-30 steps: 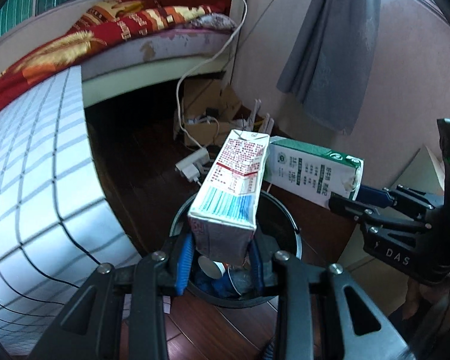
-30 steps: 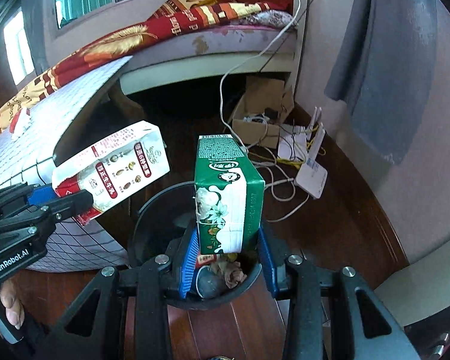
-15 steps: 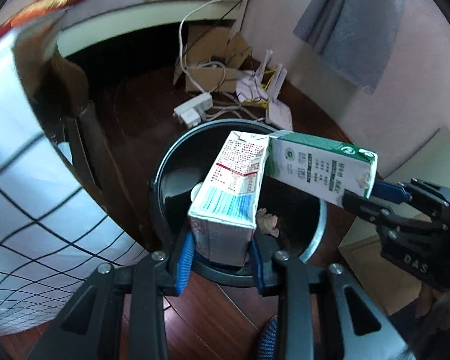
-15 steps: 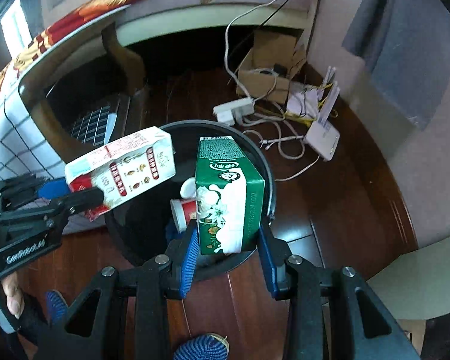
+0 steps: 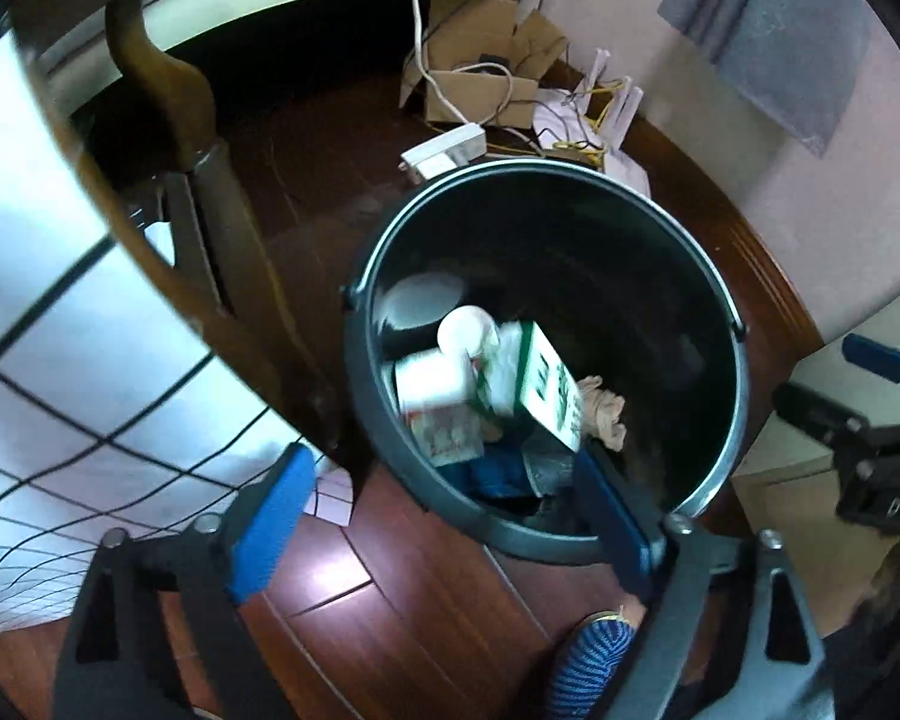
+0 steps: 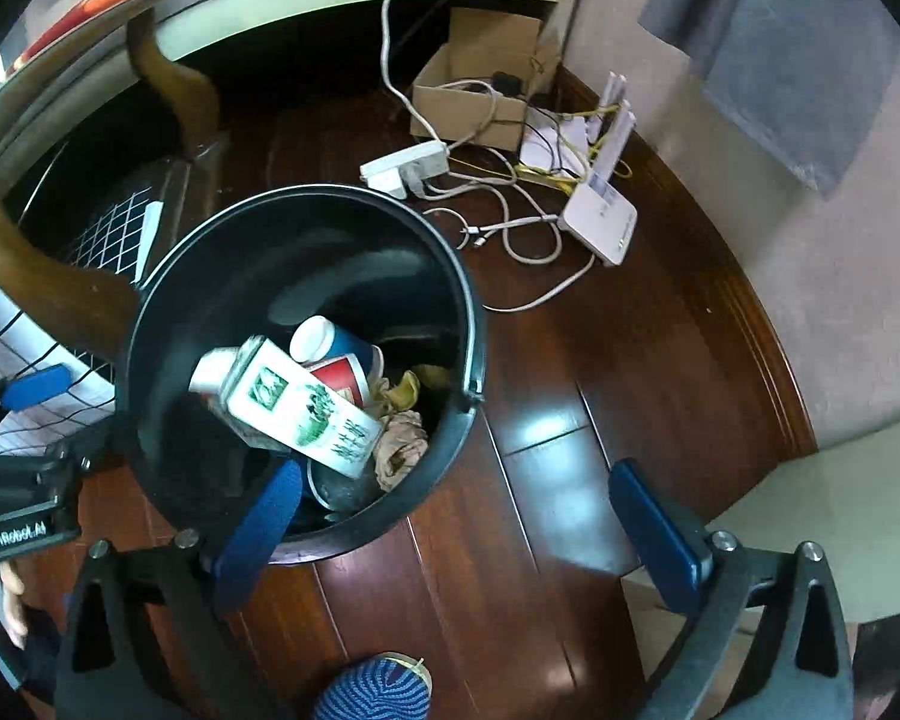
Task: Collect trash
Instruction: 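Open both tools to drop the two cartons into the bin, then move both tools back toward the red bag and tissue on the sheet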
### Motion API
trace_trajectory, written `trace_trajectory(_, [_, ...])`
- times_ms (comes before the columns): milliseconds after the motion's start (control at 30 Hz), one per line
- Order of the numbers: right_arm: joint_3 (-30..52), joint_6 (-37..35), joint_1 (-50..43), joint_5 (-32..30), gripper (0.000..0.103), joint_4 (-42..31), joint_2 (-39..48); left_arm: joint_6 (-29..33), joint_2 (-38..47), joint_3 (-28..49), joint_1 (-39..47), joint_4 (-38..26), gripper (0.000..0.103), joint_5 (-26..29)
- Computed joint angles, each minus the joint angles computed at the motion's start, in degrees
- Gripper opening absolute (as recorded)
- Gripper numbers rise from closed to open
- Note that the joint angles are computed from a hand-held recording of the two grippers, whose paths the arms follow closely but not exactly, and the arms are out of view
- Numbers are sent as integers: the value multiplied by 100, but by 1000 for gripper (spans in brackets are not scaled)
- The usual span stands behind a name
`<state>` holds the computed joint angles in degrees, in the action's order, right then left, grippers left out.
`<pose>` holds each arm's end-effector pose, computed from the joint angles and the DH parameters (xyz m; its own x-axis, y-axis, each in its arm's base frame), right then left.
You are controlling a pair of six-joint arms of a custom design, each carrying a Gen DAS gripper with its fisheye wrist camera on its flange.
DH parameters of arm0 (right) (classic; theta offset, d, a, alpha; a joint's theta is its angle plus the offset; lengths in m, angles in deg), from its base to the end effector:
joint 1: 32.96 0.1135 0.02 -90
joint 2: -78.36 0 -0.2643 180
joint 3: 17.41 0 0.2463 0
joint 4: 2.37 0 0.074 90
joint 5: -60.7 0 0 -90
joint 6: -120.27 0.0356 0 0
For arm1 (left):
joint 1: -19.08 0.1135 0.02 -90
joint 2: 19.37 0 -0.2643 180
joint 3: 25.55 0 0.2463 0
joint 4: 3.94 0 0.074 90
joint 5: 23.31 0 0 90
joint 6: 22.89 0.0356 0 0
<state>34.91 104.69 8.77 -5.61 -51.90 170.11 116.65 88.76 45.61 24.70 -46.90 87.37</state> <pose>0.1739 0.1359 0.1147 -0.7823 0.4842 -0.3918 0.5565 0.8259 -0.0904 0.3175 0.0186 0.1109 -0.6588 0.6504 -0.3780 0.7260 0.6815 -0.0926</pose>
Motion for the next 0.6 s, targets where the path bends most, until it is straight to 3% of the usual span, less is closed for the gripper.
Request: trace_trajectory(600, [862,250,559,492,103,-1028,55,351,-530,169,499,-478,94,589])
